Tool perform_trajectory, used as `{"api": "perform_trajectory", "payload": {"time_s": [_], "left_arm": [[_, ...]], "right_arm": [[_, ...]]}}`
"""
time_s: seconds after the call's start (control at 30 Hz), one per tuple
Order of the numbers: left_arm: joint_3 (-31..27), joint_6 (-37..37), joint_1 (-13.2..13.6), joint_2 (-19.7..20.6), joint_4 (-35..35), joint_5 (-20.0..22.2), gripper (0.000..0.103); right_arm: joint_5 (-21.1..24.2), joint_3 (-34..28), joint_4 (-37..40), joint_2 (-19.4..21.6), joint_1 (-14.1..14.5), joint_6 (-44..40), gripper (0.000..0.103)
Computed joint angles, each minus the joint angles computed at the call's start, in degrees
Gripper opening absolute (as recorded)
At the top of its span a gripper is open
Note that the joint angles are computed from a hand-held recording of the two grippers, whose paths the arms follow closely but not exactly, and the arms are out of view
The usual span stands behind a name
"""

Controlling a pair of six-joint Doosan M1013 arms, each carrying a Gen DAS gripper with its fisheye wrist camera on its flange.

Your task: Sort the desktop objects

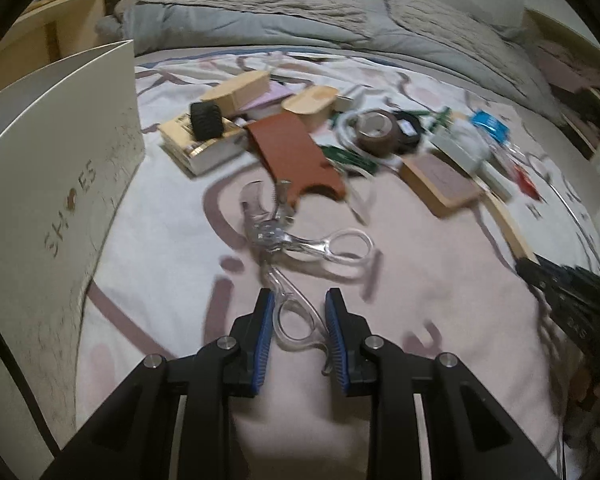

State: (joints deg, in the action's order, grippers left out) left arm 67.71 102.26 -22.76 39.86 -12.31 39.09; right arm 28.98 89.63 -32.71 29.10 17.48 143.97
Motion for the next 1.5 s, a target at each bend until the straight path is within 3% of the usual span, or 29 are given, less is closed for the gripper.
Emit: {"api": "perform_trajectory", "payload": {"time_s": [0.47,0.77,0.83,0.9,0.97,1.07,1.1,1.13,1.3,1.37,1.43,1.47,1.5], "left_arm": [[7.79,16.64,0.58,-4.86,-12.36,-0.43,0.025],[9.8,18.56,1.56,-5.81,-15.93,1.57,0.026],[10.01,17.98,1.72,-5.97,-15.93,1.52,0.029],[10.42,17.68,1.85,-6.23,-15.83,0.83,0.044],[10.64,16.71,1.75,-6.4,-14.23,-0.09,0.048],[10.58,13.27,1.22,-6.4,-7.93,-1.81,0.051],[10.65,12.57,1.16,-6.41,-6.35,-2.49,0.051],[10.58,11.42,1.11,-6.37,-4.58,-2.77,0.051],[9.43,4.57,1.29,-5.72,1.78,-2.95,0.051],[8.73,4.1,1.72,-5.36,0.88,-2.1,0.051],[8.43,6.94,2.42,-5.27,-3.87,-1.38,0.059],[8.25,8.79,2.77,-5.24,-6.82,-0.79,0.071],[8.08,10.15,3.04,-5.2,-9.05,-0.29,0.076]], "right_arm": [[0.88,2.42,1.89,-2.22,3.39,4.12,0.018],[-0.64,3.51,2.75,-2.99,5.33,6.82,0.018],[-1.07,3.69,2.81,-3.08,5.24,7.16,0.018],[-1.15,3.7,3.67,-3.1,5.08,6.67,0.018],[0.11,3.27,3.13,-3.01,5.3,7.08,0.018],[3.4,2.25,0.18,-2.57,6.1,8.36,0.029],[4.0,2.11,-0.64,-2.52,6.22,8.78,0.046],[4.67,1.92,-1.6,-2.45,6.38,9.38,0.056],[7.88,1.54,-3.09,-2.46,6.25,10.75,0.057],[8.55,1.67,-2.67,-2.64,5.76,11.12,0.057],[9.37,1.89,-2.04,-2.85,5.13,11.63,0.057],[9.03,2.17,-1.77,-3.04,4.85,11.88,0.058],[8.65,2.48,-1.61,-3.26,4.53,12.43,0.064]]}}
